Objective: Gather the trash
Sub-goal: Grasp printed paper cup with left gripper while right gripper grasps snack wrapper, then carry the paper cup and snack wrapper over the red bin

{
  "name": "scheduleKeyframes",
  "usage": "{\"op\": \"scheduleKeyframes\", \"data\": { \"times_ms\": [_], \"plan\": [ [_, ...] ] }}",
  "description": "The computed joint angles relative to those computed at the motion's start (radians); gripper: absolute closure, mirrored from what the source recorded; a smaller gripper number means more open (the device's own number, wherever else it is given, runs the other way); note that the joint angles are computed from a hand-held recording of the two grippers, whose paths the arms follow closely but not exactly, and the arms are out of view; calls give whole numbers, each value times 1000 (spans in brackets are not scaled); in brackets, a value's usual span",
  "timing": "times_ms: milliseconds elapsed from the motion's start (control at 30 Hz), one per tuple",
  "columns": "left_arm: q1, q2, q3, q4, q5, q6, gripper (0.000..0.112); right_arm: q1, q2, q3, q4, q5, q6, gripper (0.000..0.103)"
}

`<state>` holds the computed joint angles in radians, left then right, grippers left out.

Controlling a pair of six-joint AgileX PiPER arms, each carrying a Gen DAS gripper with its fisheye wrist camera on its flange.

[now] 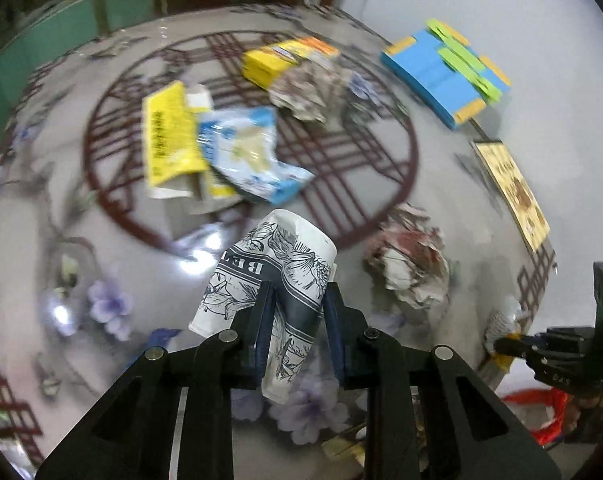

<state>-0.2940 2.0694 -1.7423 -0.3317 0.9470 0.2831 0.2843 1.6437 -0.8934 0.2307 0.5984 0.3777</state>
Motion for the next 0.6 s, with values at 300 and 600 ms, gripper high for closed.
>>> {"op": "scheduleKeyframes", "data": {
  "times_ms": [300, 600],
  "plan": [
    [81, -104, 63, 40, -61, -99, 88, 54, 150, -419, -50, 38, -90, 95],
    [168, -171, 107, 72, -93, -153, 88, 142, 346, -825, -110, 149, -82, 95]
  ]
}}
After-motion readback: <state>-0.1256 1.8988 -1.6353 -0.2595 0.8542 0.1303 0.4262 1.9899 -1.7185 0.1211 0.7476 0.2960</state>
